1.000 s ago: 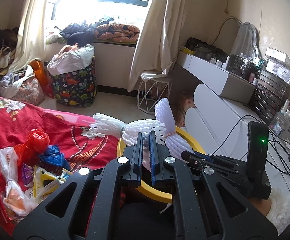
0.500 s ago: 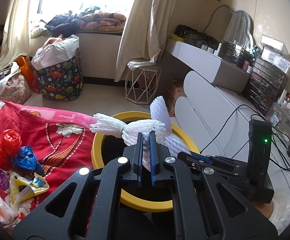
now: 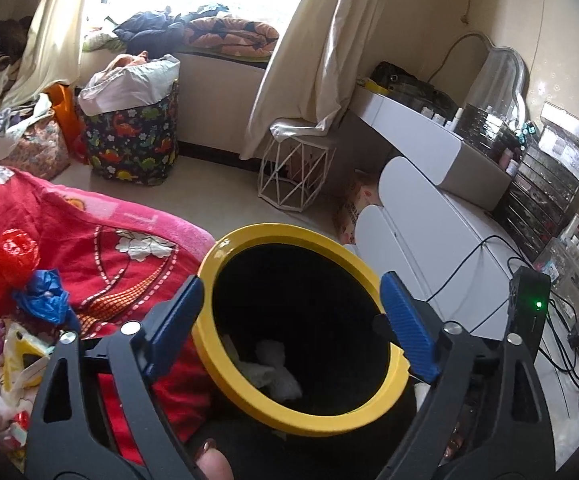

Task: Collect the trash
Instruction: 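Open both tools to drop the foam net bundles into the bin, then move both open tools back to the trash pile on the bed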

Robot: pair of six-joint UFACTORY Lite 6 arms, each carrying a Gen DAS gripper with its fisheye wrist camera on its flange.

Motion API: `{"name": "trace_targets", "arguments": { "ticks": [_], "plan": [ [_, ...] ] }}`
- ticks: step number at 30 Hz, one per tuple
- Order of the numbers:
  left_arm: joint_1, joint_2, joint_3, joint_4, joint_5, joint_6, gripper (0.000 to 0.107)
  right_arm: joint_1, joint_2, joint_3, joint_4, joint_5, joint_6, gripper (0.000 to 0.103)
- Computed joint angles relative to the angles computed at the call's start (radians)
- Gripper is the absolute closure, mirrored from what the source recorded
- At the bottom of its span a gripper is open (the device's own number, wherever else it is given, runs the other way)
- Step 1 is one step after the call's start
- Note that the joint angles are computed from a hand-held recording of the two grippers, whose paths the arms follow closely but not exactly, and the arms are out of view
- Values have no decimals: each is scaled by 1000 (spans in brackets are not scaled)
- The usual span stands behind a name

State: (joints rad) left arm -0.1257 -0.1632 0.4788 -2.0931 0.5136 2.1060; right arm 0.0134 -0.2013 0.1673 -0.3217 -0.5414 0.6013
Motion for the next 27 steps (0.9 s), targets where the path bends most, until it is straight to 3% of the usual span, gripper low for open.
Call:
{"name": "trace_targets", "arguments": {
  "ticks": [5,14,27],
  "plan": [
    [49,-71,-48,3,-21,7,15,34,-21,-10,31,-11,-34,42],
    [168,-200,-106,101,-34,-51,15,257,-163,-41,300,26,-240,35],
    [458,-291,-127,354,88,-200,15,593,-137,48,690,45,-522,32]
  ]
}}
